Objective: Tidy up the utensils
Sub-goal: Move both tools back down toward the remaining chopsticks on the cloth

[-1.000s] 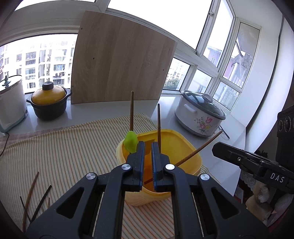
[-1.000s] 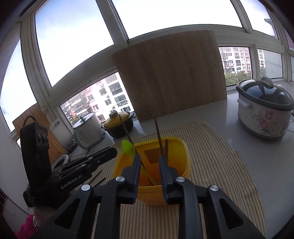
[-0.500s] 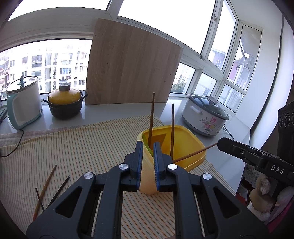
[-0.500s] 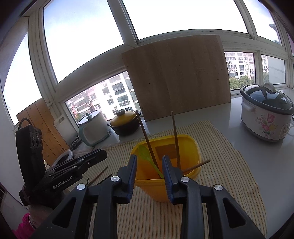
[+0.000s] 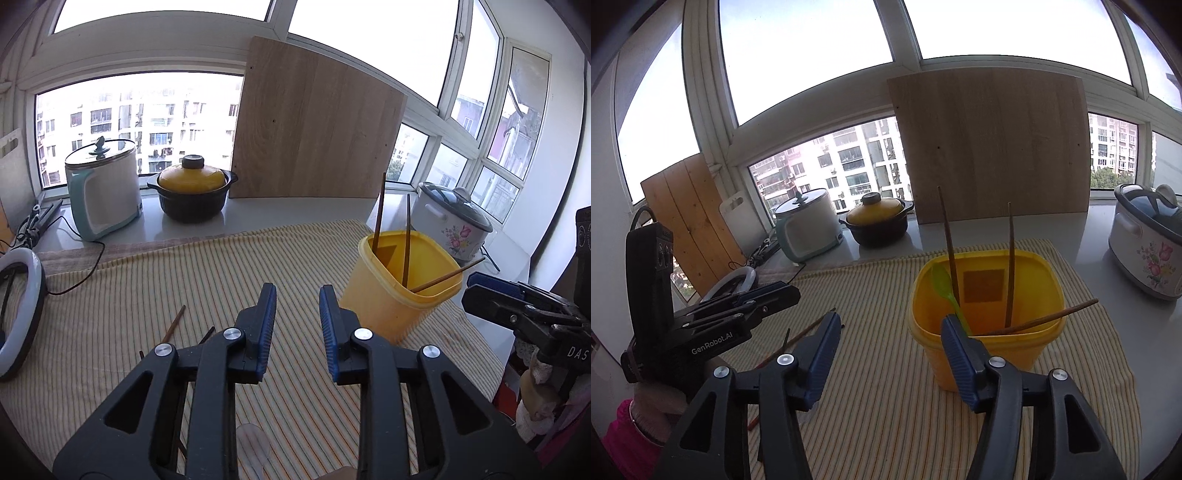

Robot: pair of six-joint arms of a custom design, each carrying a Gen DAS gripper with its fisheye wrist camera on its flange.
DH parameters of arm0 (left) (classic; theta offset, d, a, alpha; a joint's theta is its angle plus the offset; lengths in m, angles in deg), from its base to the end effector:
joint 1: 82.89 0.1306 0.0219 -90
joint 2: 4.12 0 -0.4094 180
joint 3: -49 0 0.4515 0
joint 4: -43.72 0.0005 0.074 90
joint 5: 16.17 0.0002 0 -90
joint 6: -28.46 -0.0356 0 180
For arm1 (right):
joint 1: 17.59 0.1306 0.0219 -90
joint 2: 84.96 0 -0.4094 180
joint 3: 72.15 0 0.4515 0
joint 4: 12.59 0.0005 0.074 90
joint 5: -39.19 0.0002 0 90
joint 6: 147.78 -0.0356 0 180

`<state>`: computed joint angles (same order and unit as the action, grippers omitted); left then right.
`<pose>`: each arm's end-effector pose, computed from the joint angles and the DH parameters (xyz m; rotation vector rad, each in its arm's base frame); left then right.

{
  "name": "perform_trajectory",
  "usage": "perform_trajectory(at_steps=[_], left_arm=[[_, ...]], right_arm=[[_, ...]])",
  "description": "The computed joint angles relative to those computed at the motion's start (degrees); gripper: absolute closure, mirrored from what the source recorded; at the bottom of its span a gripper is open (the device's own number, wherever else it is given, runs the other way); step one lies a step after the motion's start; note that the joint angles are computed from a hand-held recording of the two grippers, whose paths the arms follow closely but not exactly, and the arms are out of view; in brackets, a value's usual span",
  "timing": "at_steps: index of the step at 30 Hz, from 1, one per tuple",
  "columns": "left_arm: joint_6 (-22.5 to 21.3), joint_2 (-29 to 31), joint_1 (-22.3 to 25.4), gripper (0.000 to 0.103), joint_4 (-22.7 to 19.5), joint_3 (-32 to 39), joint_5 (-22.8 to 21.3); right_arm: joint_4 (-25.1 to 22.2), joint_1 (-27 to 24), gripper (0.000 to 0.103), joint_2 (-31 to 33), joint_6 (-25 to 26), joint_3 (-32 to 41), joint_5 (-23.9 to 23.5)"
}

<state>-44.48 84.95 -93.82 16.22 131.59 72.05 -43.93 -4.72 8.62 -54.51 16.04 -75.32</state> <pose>0.5447 -0.1046 0.4276 -0.1342 2.1699 -0.2469 0.5643 0.1436 0.4330 -0.5433 2.1336 0.5656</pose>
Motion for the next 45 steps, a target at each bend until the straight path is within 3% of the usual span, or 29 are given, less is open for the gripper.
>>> perform_trajectory(at_steps=[2,6,13,17,30,45], left_arm=[[-0.2,-0.8,1.4,0.08,-1.5,-1.0,-0.4],[-0.1,-2.1,4.7,0.08,-5.1,-2.6,-0.2],[-1.5,-3.1,9.2,0.08,-9.4,-4.3,0.9],[-0.4,-2.7,11.4,0.08,-11.6,-4.8,3.9],[2.9,-0.3,11.4,0.08,-14.4,-6.7,12.3],[6.9,2.6,11.9,0.08,-14.4,-6.2,15.5]], right_arm=[[0.5,0.8,0.032,0.0,0.3,-0.5,-0.3],[-1.0,2.3,0.031,0.8,1.7,-0.2,-0.9],[-7.2,4.4,0.031,4.0,2.5,2.8,-2.8],[-10.7,5.2,0.033,6.2,2.4,4.6,-3.9],[-23.5,7.5,0.062,16.0,2.6,11.0,-6.7],[-25.2,8.9,0.072,19.8,4.4,11.0,-8.2]])
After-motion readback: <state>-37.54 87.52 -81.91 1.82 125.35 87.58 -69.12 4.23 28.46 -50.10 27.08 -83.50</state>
